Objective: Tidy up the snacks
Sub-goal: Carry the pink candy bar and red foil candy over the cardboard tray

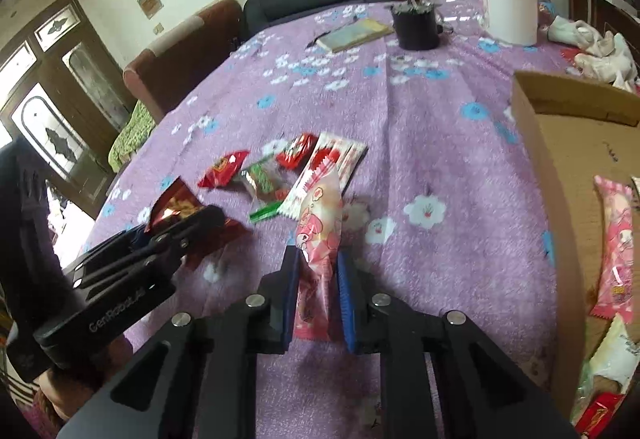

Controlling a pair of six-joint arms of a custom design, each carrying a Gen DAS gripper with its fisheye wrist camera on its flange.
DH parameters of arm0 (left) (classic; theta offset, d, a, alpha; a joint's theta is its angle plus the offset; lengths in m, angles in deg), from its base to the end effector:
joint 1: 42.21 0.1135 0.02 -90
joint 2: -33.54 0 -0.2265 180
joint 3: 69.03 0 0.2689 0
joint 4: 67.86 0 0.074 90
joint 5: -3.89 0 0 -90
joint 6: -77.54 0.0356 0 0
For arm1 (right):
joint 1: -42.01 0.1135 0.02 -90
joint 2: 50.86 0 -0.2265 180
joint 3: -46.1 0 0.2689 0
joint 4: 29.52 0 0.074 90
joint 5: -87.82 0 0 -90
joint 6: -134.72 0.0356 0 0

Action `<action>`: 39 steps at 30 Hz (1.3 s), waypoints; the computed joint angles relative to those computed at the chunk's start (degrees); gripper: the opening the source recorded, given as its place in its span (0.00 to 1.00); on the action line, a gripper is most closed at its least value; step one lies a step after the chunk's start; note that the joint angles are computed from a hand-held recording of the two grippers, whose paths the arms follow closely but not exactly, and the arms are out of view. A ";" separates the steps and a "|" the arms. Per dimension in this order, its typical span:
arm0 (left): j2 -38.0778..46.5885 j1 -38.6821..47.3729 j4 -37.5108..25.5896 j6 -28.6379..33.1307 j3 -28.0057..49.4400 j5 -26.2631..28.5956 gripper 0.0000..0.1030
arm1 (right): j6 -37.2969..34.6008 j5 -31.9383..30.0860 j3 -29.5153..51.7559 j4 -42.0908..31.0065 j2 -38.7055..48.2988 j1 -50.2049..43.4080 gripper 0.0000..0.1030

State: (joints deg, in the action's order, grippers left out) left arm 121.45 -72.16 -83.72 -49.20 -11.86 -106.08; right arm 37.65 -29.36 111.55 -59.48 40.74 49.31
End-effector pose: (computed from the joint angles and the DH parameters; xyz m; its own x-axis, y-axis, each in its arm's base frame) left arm 0.2805 -0.1476 0.1243 -0.6636 -0.2665 -0.6990 -0.1635 0.9635 -0.2122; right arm 0.3219 0.0576 0.1337 -0.7721 -0.2093 -0.6000 -0.4642 0.8306 0.3077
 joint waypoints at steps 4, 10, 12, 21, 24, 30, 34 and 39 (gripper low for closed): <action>-2.16 -1.04 0.91 1.74 -1.33 -1.44 0.40 | 0.53 -0.75 0.56 -0.21 0.56 -0.41 0.17; -4.01 -2.80 2.05 3.83 -2.00 -2.75 0.40 | 2.04 -2.56 -0.40 0.98 -0.99 -1.23 0.17; -4.13 -3.88 2.00 4.49 -1.88 -4.61 0.40 | 2.47 -2.79 -0.80 1.42 -1.87 -1.57 0.17; -2.88 -5.53 2.16 6.00 -1.19 -7.55 0.40 | 3.46 0.98 -3.22 3.47 -6.16 -2.10 0.17; -2.71 -5.74 2.77 5.91 -1.13 -7.53 0.40 | 3.80 0.90 -3.49 3.85 -7.36 -3.16 0.17; -1.56 -8.77 -0.08 5.80 2.10 -9.25 0.40 | 5.71 -2.22 -1.60 2.94 -7.47 -7.81 0.17; -0.53 -10.99 -4.06 5.92 6.19 -9.32 0.40 | 7.28 -5.24 -0.05 2.16 -7.13 -11.58 0.17; 2.47 -13.09 -7.71 6.66 14.16 -7.49 0.40 | 9.97 -10.12 2.71 1.75 -6.58 -18.28 0.17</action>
State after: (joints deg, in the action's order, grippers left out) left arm 123.92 -85.24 -91.43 -42.54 2.30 -113.58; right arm 47.63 -39.48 114.26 -57.73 34.16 31.03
